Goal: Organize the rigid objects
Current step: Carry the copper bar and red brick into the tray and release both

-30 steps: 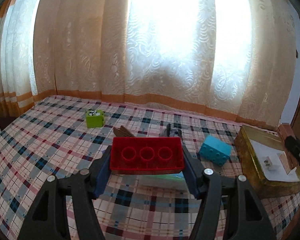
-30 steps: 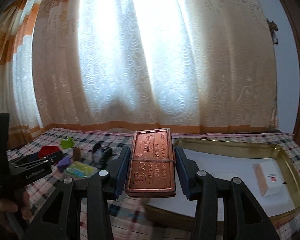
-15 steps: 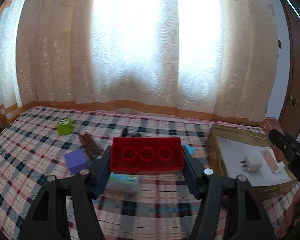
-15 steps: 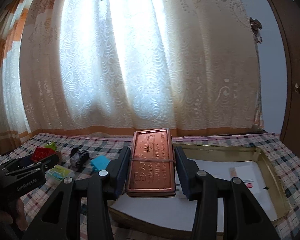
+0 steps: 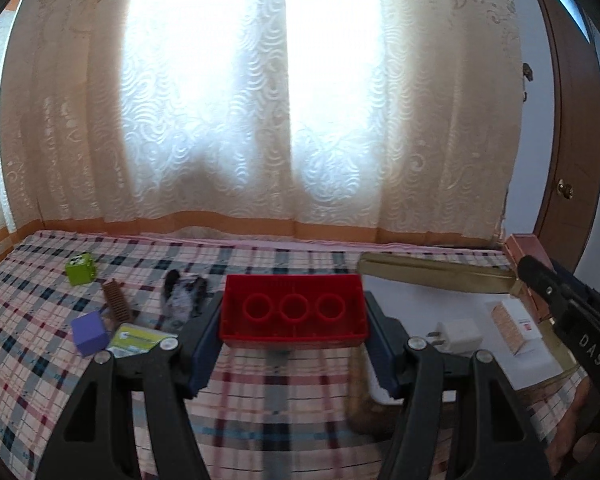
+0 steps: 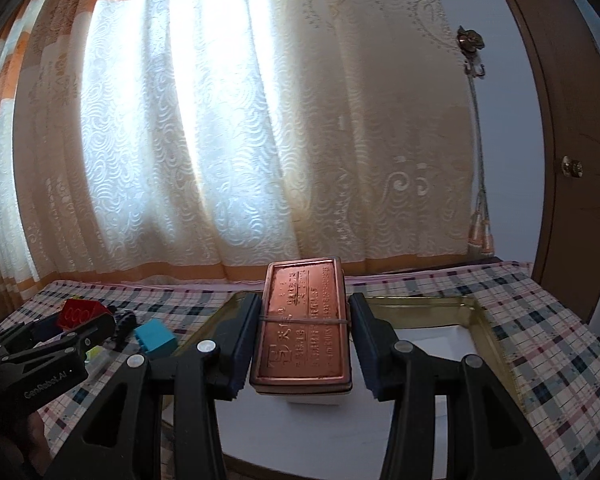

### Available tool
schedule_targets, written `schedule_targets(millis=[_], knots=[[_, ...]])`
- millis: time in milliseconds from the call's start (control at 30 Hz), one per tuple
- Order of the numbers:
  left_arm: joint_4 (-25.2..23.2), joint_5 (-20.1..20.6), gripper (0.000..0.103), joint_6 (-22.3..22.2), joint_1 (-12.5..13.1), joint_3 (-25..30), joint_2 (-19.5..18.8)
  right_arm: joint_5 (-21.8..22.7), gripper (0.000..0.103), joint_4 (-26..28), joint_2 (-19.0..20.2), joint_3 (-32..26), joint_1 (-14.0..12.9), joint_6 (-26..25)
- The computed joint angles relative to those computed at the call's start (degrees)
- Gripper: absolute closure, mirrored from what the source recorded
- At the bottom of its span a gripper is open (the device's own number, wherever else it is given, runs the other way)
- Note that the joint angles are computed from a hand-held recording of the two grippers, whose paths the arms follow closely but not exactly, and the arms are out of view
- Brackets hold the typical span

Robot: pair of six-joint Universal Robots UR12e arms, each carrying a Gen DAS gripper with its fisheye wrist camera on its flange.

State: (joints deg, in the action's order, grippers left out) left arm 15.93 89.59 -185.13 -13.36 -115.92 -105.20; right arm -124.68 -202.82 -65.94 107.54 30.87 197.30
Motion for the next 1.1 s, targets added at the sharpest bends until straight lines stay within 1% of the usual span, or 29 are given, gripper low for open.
schedule_targets(millis=[167,367,567,667,833,933,1033,1100], knots=[[-0.1,-0.5,0.039,0.1,-1.4,1.3,-0.6,-1.0,0.055,-0.6,-1.0,1.5,-0.9,0.9],[-0.6,-0.9,0.039,1.0,-3.6,3.3,-1.7,-2.6,0.055,-0.9,-2.6,3.8,-2.7,2.6],[-1.7,-1.4,0.039,1.2,-5.2,4.9,-2.8,-4.4,0.055,-1.2,-4.3,6.4,-4.7,4.6],[-3.2,-1.6,0.039,1.6,-5.9,5.9,-3.4,-4.8,0.055,-0.6,-5.1,7.5,-5.8,5.6],[-5.9,-1.5,0.039,2.3,-7.3,7.6,-4.3,-3.8,0.055,1.6,-6.4,8.9,-7.3,7.8],[-7.6,-1.9,0.039,2.7,-8.1,8.6,-4.7,-4.0,0.055,4.3,-6.7,8.9,-7.7,8.0],[-8.7,-2.3,0.039,3.9,-8.9,8.8,-4.8,-2.1,0.055,6.8,-7.0,8.9,-8.3,7.8],[-9.5,-1.7,0.039,5.4,-9.6,8.7,-4.8,-2.2,0.055,10.3,-7.1,8.4,-8.3,8.1]])
